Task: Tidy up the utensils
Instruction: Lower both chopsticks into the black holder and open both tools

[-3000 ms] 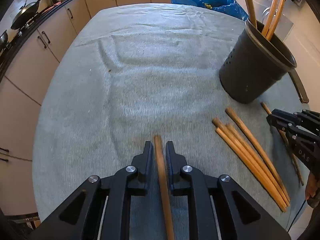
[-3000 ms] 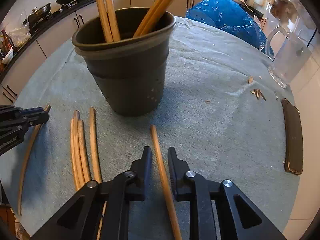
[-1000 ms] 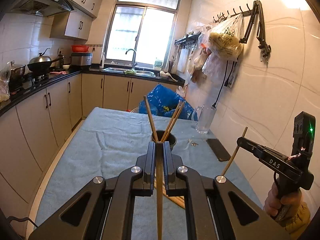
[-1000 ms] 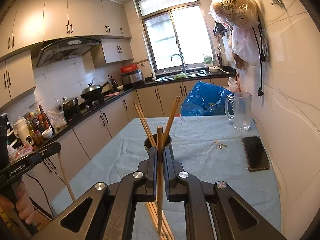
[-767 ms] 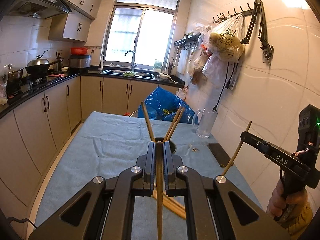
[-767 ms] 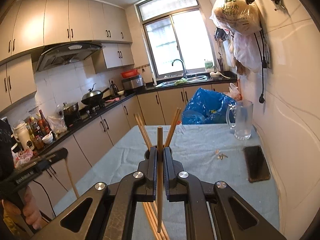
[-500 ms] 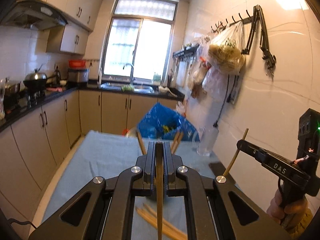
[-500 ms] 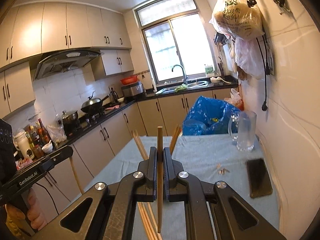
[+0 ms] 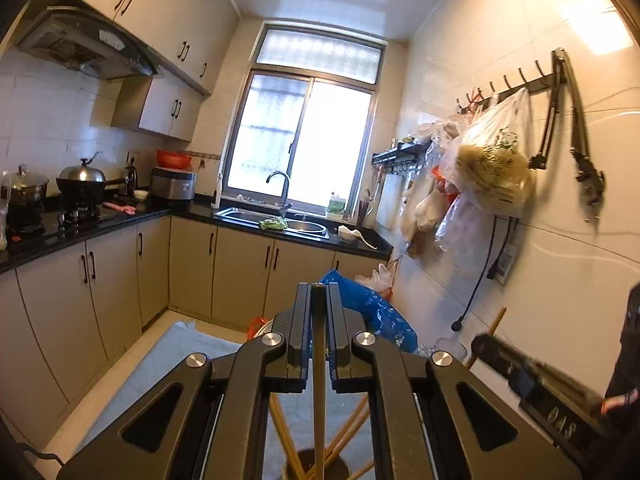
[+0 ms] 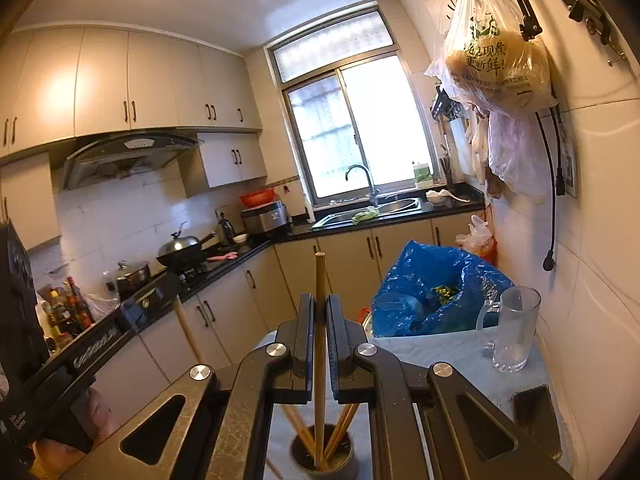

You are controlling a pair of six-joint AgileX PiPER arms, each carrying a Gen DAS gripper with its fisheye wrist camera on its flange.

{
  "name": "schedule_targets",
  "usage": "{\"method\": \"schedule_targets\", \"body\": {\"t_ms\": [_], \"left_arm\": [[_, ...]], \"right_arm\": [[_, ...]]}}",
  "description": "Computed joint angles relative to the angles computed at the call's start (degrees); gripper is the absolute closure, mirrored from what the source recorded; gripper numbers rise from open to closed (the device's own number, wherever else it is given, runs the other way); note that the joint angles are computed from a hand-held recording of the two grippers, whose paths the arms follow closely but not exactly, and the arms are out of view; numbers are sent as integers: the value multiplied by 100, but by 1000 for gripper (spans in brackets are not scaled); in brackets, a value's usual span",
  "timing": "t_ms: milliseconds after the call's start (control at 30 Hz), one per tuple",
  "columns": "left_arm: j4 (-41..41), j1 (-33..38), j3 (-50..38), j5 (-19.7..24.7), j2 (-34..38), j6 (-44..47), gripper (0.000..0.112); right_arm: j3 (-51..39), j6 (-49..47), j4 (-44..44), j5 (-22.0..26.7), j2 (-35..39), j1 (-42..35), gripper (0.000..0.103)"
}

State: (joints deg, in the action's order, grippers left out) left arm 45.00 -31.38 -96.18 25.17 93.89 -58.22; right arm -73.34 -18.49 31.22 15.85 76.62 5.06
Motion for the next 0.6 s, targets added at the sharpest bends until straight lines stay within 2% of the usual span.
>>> {"method": "schedule_targets", "body": {"t_ms": [100, 233, 433, 600], "left_arm": [[-175, 86, -397, 46, 490, 89, 106], [-573, 142, -679, 192, 1000, 509, 106], [-907, 213, -690, 285, 1233, 790, 106], [-1038, 211, -538, 269, 1128, 880, 103]], "right_arm": [[7, -55, 98, -133, 310, -5, 97], [-64, -472, 638, 18, 695, -169, 97], [-3, -1042, 1266, 206, 1031, -349, 97], [22, -1162, 1512, 332, 1274, -415, 96]]}}
